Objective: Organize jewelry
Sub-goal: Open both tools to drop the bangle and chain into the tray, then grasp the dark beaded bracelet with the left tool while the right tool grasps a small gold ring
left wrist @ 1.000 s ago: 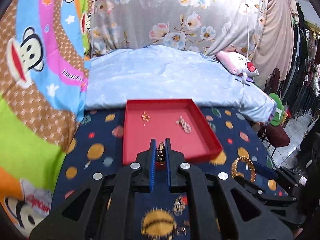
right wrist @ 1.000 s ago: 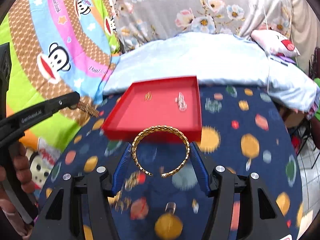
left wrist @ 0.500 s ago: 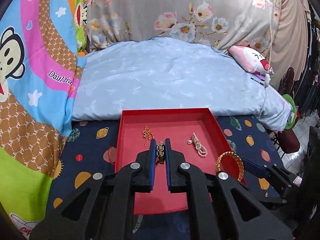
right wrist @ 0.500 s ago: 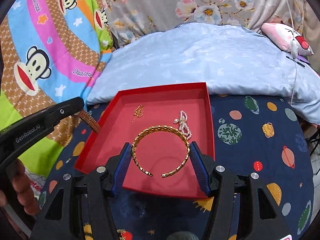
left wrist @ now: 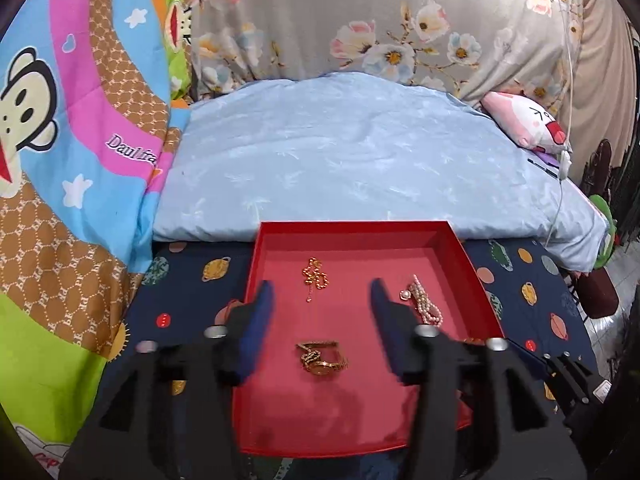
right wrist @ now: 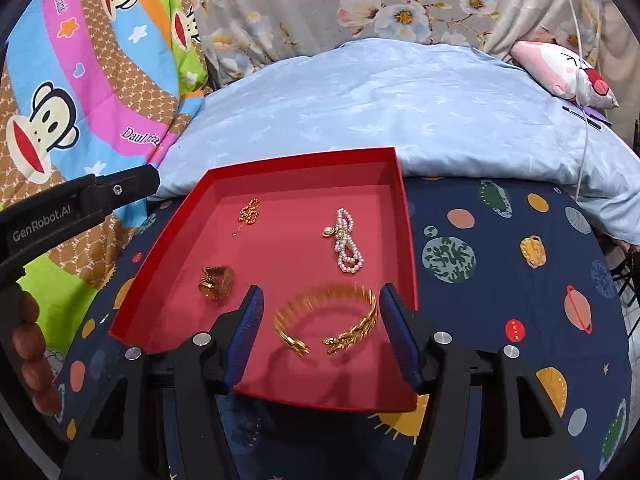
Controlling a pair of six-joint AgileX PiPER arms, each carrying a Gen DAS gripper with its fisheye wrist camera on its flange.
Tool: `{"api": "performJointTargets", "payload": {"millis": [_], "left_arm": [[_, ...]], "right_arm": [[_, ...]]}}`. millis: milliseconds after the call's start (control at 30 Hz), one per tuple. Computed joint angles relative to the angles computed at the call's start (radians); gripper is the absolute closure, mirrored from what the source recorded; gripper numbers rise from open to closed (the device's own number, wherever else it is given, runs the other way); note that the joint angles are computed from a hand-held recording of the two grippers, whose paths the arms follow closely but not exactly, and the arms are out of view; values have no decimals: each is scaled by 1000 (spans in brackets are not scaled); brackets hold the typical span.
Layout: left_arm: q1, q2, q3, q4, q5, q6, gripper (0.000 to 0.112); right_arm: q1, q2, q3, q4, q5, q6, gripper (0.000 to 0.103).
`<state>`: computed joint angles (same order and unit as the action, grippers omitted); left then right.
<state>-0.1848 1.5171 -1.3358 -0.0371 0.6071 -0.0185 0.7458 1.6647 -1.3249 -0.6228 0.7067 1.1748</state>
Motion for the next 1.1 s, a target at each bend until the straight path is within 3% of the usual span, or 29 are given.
{"api": "performJointTargets", "payload": {"millis": [200, 400, 500, 667, 867, 1100], "left_arm": [[-2, -102, 120, 60, -14, -7, 50], [67, -264, 323, -85, 2, 149, 43], [96, -343, 428, -111, 15, 188, 43], [165, -463, 575, -161, 56, 267, 43], [248, -554, 696, -225, 116, 360, 43], [263, -595, 787, -230, 113, 371, 46]], "right_arm": [[68, -110, 104, -89, 31, 119, 44], [198, -264, 279, -148, 83, 291, 44], [288, -311, 342, -165, 153, 374, 44], [468, -340, 397, -180, 296, 501, 44], [594, -350, 441, -165, 324, 621, 44], [669, -340, 467, -148, 322, 722, 44]]}}
